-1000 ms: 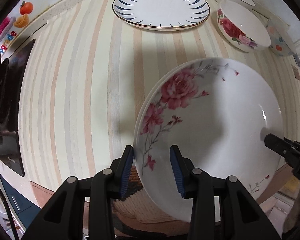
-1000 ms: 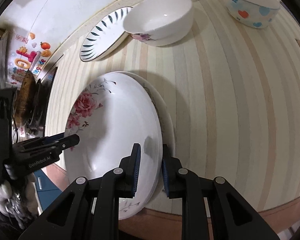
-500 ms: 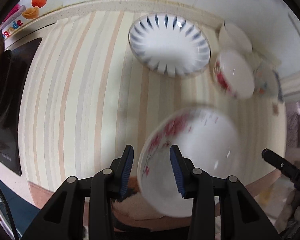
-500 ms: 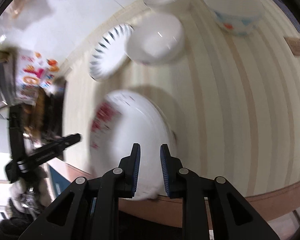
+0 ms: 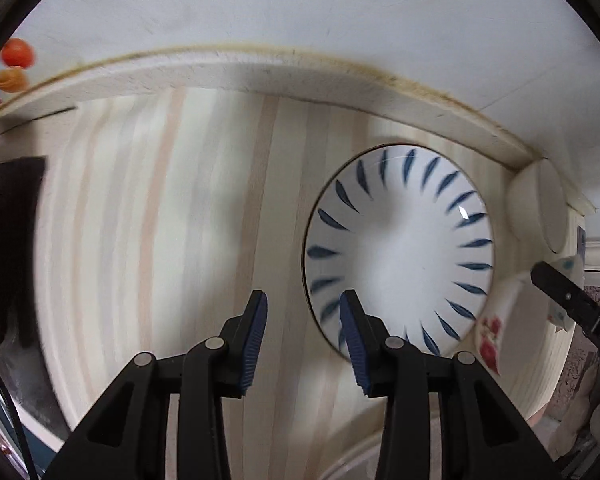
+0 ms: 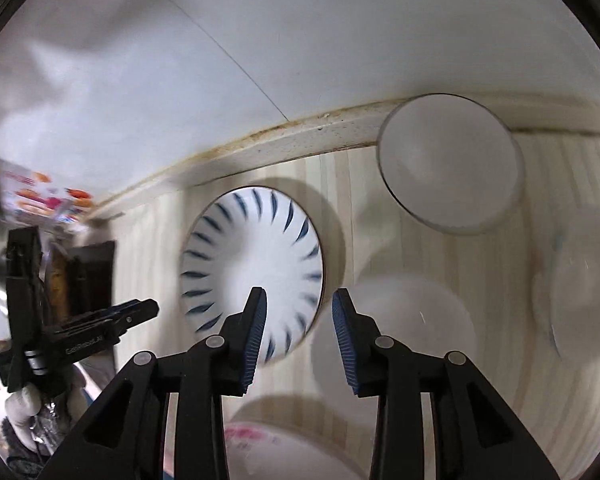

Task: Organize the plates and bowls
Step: 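Release the stack and grip the blue-striped plate rim with both grippers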

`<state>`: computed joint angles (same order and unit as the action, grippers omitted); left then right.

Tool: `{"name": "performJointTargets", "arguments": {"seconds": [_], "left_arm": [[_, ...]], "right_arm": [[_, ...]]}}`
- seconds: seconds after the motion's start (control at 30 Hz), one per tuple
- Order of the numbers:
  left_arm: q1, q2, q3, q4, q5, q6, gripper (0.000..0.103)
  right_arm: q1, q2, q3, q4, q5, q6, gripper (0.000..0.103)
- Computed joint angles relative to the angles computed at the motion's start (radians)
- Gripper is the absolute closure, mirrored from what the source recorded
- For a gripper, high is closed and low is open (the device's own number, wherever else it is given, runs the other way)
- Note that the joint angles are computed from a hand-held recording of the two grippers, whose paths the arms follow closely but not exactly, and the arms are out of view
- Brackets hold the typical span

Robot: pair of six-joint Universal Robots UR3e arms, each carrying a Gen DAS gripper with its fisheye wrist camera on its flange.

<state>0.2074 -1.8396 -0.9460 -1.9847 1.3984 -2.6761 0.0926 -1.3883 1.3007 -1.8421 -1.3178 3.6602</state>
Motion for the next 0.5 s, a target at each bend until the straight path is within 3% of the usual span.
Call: {"name": "performJointTargets", "arguments": {"seconds": [0.2,0.27,0.3,0.37,0.5], "left_arm": [[-0.026,-0.047,-0.082,0.065,-0.024,0.012,0.068],[-0.019,-0.036,-0.121,0.088,-0.056,0.024,0.080],[-0.021,-0.033,-0.129,0.096,-0.058,0.027,0.081],[-0.030,-0.013,-0.164,0.135,-0.052,0.030,0.081],[-0.040,-0.018,-0.153,0.141,-0.053,0.022,0.081]], "right_arm": [[0.029,0.203,-0.129,0.037,-0.066,-0.042,0.068],[0.040,0.257,-0.175,0.065,-0.081,-0.059,0.081],[0.046,0.265,-0.171,0.052,-0.097,-0.071,0.081],[0.055,0.291,-0.192,0.048,-0.108,-0.094,0.094],[0.086,0.352,-0.270,0.079,-0.153,-0.129,0.094]]}}
